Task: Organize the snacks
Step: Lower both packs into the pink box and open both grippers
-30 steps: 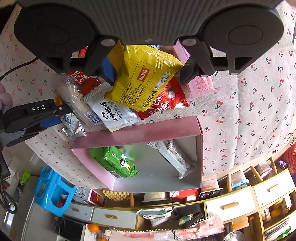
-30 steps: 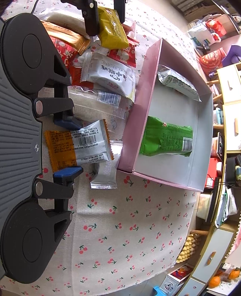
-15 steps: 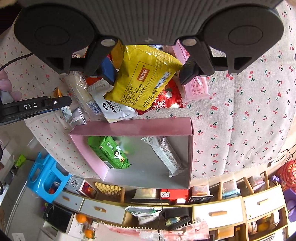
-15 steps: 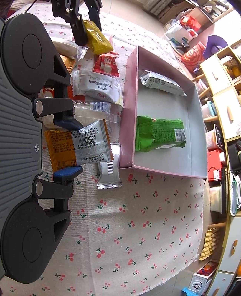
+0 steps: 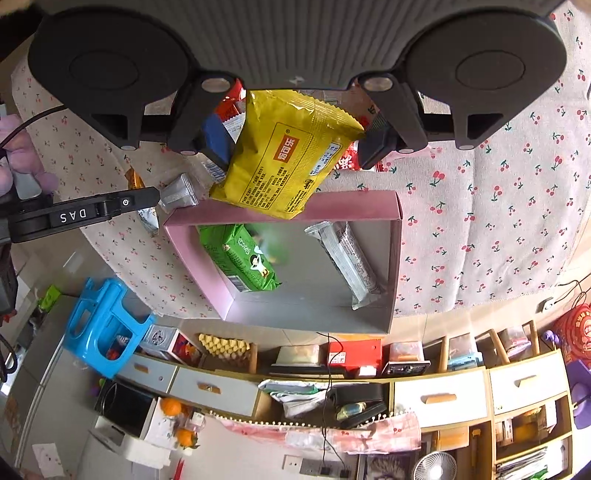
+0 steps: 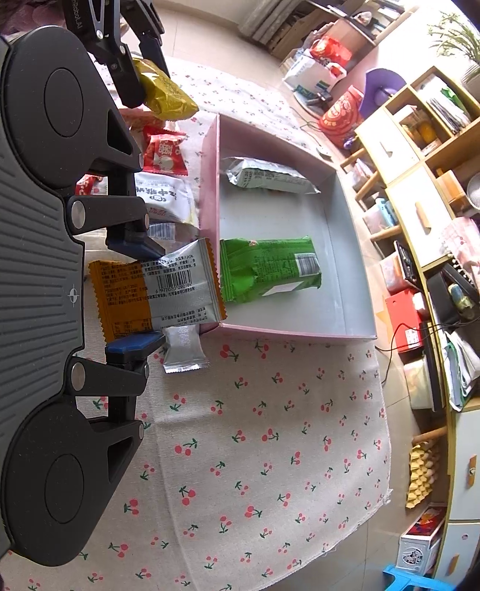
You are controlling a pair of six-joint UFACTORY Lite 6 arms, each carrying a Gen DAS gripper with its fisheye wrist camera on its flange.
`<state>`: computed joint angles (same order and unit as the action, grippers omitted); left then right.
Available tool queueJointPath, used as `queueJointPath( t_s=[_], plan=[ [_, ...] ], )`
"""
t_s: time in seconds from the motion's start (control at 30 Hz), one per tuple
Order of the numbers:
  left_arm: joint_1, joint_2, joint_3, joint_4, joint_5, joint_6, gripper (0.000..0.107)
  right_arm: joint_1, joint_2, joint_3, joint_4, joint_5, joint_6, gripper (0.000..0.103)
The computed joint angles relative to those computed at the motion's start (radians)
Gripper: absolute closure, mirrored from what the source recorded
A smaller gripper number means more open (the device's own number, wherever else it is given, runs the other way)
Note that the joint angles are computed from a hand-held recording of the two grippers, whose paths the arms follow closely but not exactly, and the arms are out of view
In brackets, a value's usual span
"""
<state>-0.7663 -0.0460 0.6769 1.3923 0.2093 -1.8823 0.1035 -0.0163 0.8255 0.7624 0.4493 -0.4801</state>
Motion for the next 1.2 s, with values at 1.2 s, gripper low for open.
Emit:
queueJointPath(
  t_s=[1.2],
  plan=[
    [0.115,0.365,0.260,0.581,0.166,-0.757,0.039,0.145,0.358,0.281,0.767,-0.171,-0.502,0.060]
  ],
)
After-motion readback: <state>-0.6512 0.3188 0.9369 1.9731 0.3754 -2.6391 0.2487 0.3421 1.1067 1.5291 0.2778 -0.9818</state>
